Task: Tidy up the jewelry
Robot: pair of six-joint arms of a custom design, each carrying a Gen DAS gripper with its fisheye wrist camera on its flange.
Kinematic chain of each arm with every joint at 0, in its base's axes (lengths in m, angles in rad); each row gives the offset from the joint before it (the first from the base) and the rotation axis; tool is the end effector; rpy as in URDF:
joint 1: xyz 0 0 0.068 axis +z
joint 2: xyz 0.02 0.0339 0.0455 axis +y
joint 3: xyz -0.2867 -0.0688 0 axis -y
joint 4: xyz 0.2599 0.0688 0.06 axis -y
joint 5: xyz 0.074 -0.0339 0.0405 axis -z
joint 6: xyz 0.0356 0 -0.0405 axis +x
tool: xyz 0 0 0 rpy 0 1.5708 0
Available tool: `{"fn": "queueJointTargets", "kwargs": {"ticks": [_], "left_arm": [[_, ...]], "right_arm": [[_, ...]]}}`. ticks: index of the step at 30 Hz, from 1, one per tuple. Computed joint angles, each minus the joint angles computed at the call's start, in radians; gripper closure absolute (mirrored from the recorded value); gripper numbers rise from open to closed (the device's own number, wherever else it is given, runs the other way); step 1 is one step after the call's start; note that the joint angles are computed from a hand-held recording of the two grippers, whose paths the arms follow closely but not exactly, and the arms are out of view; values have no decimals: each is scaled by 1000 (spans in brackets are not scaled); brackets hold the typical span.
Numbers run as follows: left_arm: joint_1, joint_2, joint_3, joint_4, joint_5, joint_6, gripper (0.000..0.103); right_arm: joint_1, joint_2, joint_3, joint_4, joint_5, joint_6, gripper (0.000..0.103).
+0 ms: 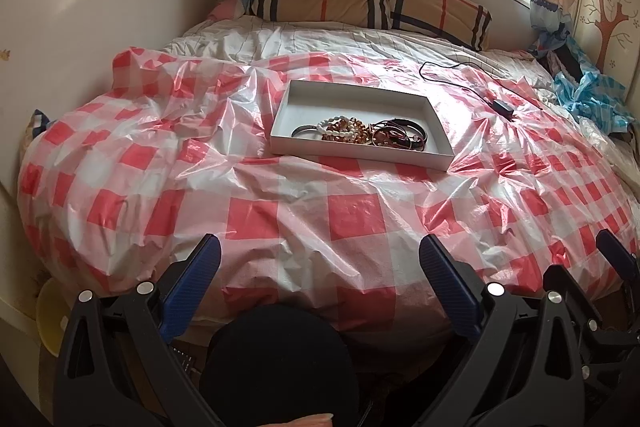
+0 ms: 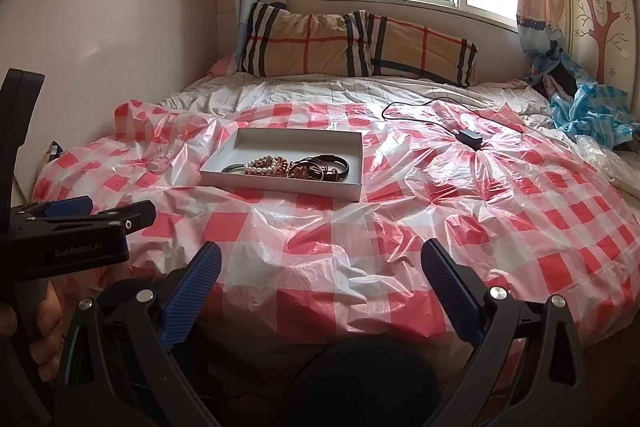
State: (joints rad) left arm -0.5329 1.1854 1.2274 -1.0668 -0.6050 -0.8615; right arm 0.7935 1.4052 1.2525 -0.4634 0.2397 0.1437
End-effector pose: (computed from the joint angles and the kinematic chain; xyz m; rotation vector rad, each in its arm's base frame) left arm 0.2024 -0.0959 0.3618 -0.5859 2.2806 0.1395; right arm 0.2356 0.2274 0.3533 -0.5661 2.1050 0.2745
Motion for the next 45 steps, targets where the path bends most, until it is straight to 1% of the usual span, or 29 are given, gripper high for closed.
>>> {"fn": "queueJointTargets", "kwargs": {"ticks": [5, 45], "left_arm": [[9, -11, -12, 13, 9, 6, 8], [13, -14, -20, 18, 14, 0, 8]], "right_arm": [[8, 3, -2, 1, 5, 0, 7], [8, 6, 3, -2, 3, 3, 7]]}}
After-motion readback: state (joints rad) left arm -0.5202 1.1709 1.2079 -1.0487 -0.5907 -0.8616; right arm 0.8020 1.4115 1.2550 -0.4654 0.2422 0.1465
